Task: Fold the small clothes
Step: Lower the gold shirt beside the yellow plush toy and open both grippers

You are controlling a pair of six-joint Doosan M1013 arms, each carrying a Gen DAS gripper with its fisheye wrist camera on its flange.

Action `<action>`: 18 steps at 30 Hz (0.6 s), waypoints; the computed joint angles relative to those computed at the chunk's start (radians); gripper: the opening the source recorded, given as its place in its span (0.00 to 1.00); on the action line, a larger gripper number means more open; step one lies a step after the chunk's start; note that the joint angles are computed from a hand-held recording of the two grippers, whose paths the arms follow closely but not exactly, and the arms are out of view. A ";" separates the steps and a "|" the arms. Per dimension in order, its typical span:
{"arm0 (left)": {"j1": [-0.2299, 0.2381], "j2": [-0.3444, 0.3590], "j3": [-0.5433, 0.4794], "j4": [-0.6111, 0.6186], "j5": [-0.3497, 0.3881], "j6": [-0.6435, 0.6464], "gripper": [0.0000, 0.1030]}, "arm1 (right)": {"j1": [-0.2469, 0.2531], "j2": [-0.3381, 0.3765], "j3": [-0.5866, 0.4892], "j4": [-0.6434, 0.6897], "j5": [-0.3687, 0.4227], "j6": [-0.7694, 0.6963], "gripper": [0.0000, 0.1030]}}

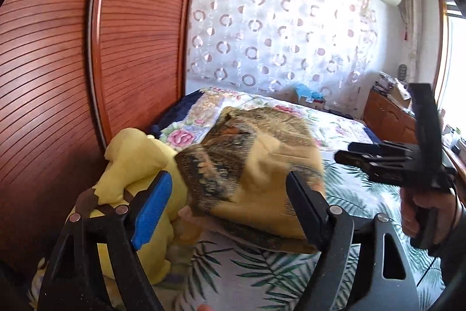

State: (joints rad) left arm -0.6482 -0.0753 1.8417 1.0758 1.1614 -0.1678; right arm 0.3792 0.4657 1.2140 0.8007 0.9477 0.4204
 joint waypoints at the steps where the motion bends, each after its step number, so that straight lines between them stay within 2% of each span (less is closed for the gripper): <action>1: -0.007 0.002 -0.004 0.003 -0.001 0.002 0.79 | -0.011 -0.020 0.029 0.019 -0.008 -0.011 0.53; 4: -0.024 0.008 -0.015 0.012 -0.022 0.018 0.79 | -0.045 -0.081 0.113 0.067 -0.022 -0.053 0.53; 8: -0.060 0.021 -0.039 0.027 -0.020 0.059 0.79 | -0.087 -0.170 0.230 0.107 -0.085 -0.112 0.54; 12: -0.091 0.036 -0.066 0.030 -0.034 0.098 0.79 | -0.143 -0.269 0.344 0.174 -0.109 -0.147 0.67; 15: -0.116 0.052 -0.093 0.033 -0.037 0.128 0.79 | -0.178 -0.333 0.413 0.203 -0.155 -0.167 0.71; 18: -0.136 0.065 -0.119 0.036 -0.046 0.154 0.79 | -0.216 -0.387 0.463 0.237 -0.169 -0.172 0.75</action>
